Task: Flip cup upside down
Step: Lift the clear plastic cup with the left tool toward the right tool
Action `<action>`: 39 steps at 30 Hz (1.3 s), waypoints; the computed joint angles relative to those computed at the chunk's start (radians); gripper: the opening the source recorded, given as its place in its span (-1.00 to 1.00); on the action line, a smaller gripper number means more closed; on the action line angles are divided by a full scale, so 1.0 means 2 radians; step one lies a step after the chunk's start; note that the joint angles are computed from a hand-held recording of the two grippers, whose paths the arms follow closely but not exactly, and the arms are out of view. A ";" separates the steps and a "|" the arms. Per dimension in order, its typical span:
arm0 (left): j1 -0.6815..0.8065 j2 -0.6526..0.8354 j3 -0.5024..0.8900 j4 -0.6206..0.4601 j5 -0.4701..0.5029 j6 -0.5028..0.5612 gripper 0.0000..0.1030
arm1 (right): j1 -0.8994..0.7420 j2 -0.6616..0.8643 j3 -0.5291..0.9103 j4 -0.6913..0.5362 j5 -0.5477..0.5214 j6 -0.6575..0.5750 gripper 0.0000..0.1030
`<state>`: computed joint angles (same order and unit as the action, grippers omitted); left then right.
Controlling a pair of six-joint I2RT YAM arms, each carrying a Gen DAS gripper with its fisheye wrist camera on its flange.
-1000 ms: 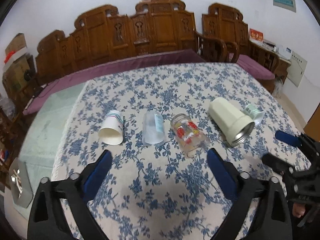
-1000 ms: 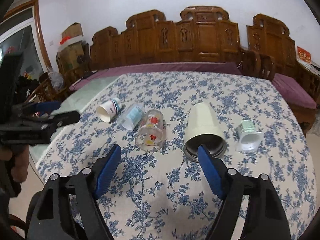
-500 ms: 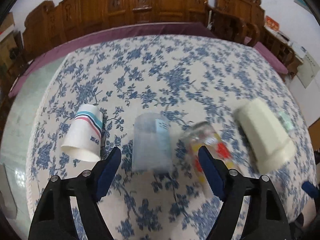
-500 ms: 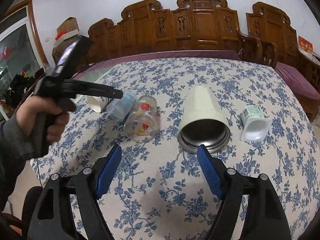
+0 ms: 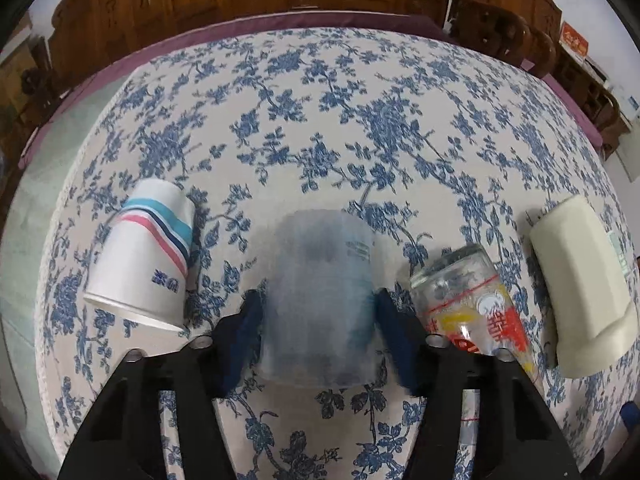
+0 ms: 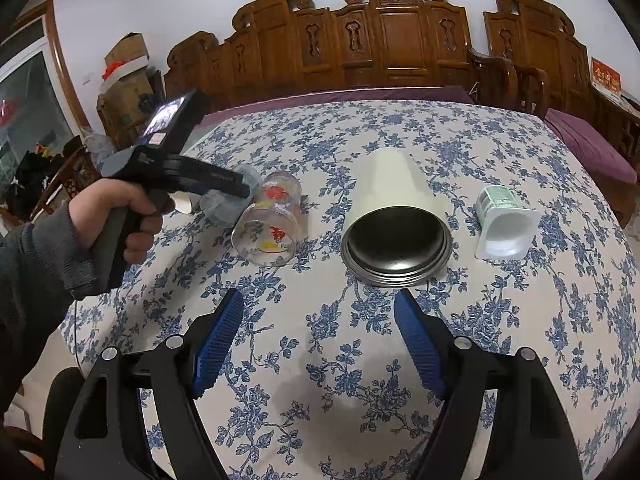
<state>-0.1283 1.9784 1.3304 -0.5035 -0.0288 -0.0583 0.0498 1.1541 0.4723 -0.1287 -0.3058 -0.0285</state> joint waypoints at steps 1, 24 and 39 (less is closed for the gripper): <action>0.000 -0.003 -0.005 0.002 -0.002 0.001 0.03 | -0.003 -0.003 -0.001 -0.002 -0.001 0.001 0.55; -0.210 -0.343 -0.355 0.065 -0.032 -0.135 0.03 | -0.122 -0.203 -0.045 -0.160 -0.075 -0.050 0.55; -0.255 -0.346 -0.391 0.107 -0.068 -0.173 0.31 | -0.129 -0.255 -0.042 -0.217 -0.061 -0.070 0.55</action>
<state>-0.6388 1.2867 0.5481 -0.2892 -0.1639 -0.4043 -0.2088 0.6442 0.3877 -0.5633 -0.4279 -0.1684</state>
